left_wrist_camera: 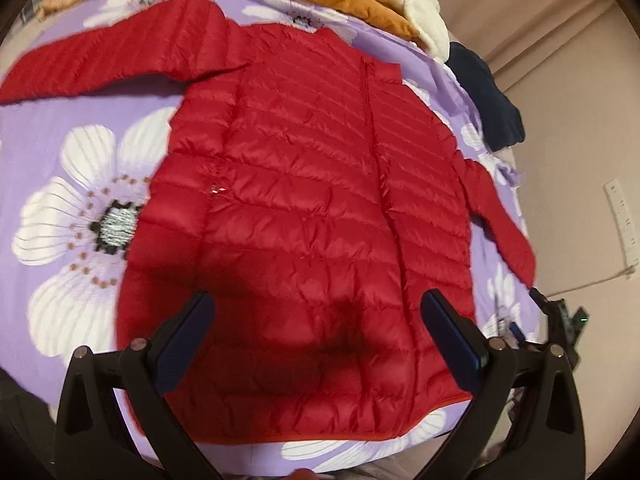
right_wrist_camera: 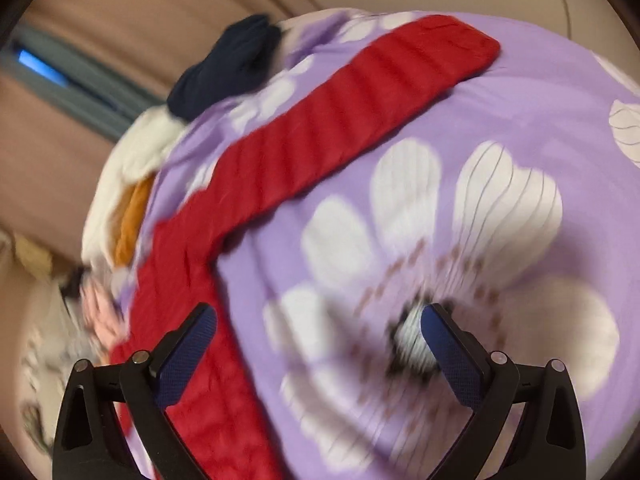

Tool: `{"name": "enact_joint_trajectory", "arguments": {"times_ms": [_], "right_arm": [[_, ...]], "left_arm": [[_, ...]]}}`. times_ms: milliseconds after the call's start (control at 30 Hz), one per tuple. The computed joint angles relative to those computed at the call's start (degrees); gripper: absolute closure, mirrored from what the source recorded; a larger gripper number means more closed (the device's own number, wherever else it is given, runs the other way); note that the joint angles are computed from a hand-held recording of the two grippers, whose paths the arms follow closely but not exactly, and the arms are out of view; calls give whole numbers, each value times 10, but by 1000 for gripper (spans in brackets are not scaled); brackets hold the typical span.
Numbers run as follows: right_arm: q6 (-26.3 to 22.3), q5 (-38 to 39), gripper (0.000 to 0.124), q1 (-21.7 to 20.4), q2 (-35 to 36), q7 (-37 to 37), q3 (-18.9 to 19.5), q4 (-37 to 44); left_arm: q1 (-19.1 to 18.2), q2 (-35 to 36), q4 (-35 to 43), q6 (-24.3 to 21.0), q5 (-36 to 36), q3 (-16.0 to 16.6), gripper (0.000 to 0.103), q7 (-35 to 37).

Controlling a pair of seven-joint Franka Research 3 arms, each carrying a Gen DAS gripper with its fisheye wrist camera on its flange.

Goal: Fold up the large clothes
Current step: 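Grasp the red jacket's sleeve cuff with the right tool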

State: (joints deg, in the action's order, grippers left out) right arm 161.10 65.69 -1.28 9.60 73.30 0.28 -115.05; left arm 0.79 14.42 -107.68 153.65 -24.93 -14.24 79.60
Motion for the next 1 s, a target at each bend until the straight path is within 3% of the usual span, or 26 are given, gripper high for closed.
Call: {"name": "enact_joint_trajectory", "arguments": {"times_ms": [233,433,533,700,867,1000], "right_arm": [[12,115,22,-43,76,-44,11,93],[42,222,26,-74,135,-87,31,170],[46,255,50,-86,157,-83,31,196],[44,250,102,-98,163,-45,28,191],[80,243,115,-87,152,-76,27,188],[124,118,115,-53,105,-79,21,168]], "left_arm": [[26,46,55,-40,-70,-20,0,27],[7,66,93,-60,-1,2,0,-26],[16,74,100,-52,-3,-7,0,-22],[20,79,103,-30,5,-10,0,-23],[30,87,107,-17,0,-22,0,-1],[23,96,124,-51,36,-10,0,-11]]}}
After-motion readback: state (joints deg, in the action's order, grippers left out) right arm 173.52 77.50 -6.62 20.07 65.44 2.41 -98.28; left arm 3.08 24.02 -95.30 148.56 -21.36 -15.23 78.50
